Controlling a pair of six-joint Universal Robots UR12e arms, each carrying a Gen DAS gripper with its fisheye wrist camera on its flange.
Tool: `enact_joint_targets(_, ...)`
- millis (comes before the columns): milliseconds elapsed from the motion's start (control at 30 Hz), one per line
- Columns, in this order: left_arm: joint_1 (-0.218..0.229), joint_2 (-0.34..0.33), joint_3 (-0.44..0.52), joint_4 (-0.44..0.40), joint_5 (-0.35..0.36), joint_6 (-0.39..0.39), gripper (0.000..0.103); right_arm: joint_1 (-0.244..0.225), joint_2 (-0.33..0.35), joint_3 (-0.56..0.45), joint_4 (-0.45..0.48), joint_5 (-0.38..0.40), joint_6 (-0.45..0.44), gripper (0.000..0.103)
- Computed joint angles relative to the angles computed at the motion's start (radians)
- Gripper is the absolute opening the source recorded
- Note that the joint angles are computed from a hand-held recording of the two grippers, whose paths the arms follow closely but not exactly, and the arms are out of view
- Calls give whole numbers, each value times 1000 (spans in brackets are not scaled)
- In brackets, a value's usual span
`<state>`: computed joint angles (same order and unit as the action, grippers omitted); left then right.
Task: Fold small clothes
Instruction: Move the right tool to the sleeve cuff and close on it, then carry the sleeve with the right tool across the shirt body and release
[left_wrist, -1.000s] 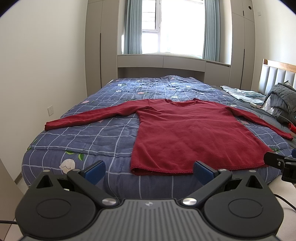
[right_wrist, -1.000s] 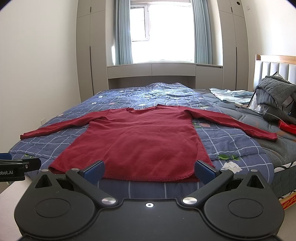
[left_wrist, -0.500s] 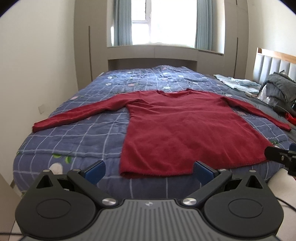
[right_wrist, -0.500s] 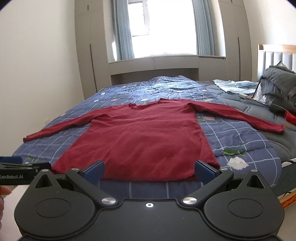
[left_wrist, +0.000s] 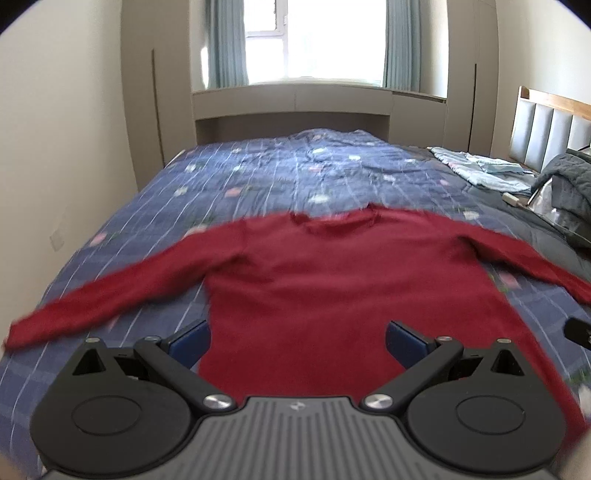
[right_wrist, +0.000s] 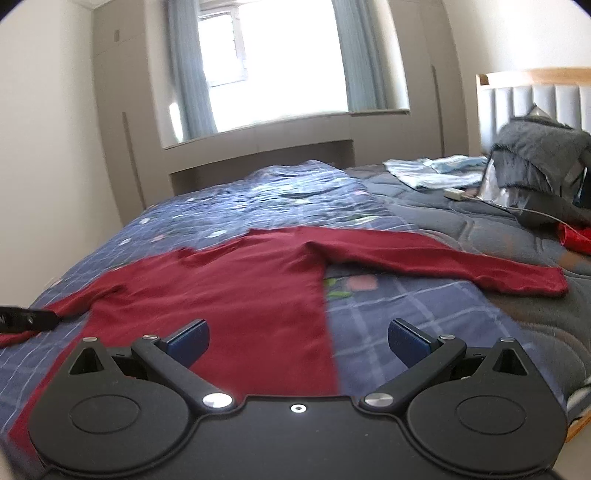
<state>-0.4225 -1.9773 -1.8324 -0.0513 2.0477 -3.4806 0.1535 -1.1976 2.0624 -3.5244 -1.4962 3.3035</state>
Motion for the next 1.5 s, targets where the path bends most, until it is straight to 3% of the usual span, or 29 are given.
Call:
enact_joint_targets(100, 12, -67, 100, -4, -15, 47, 103, -37, 37, -56, 32, -5, 31, 103)
enact_joint_targets(333, 26, -245, 362, -52, -108, 101, 103, -117, 103, -155, 150, -106, 150, 103)
enact_joint_targets(533, 28, -406, 585, -86, -158, 131, 103, -177, 145, -187, 218, -224, 368, 102)
enact_joint_targets(633, 27, -469, 672, -112, -162, 134, 103, -200, 163, -191, 207, -260, 469, 101)
enact_joint_targets(833, 24, -538, 775, -228, -127, 138, 103, -211, 196, -219, 227, -337, 593, 84)
enact_joint_targets(867, 22, -546, 789, -263, -110, 146, 103, -210, 202, -229, 238, -357, 603, 76)
enact_joint_targets(933, 21, -552, 806, -326, -89, 156, 103, -206, 210, -246, 267, -397, 623, 59)
enact_joint_targets(1000, 27, -539, 785, -316, -113, 141, 103, -198, 212, -269, 329, -442, 634, 21)
enact_joint_targets(1033, 30, -530, 776, -321, -120, 127, 103, -196, 213, -277, 347, -457, 637, 15)
enact_joint_targets(1100, 39, -511, 764, -350, -133, 96, 103, -195, 215, -289, 354, -459, 625, 8)
enact_joint_targets(1267, 79, -435, 692, -346, -218, 32, 103, -176, 228, -339, 289, -468, 499, 6)
enact_joint_targets(1500, 137, -315, 563, -248, -275, -8, 103, -132, 255, -472, 159, -318, 306, 5)
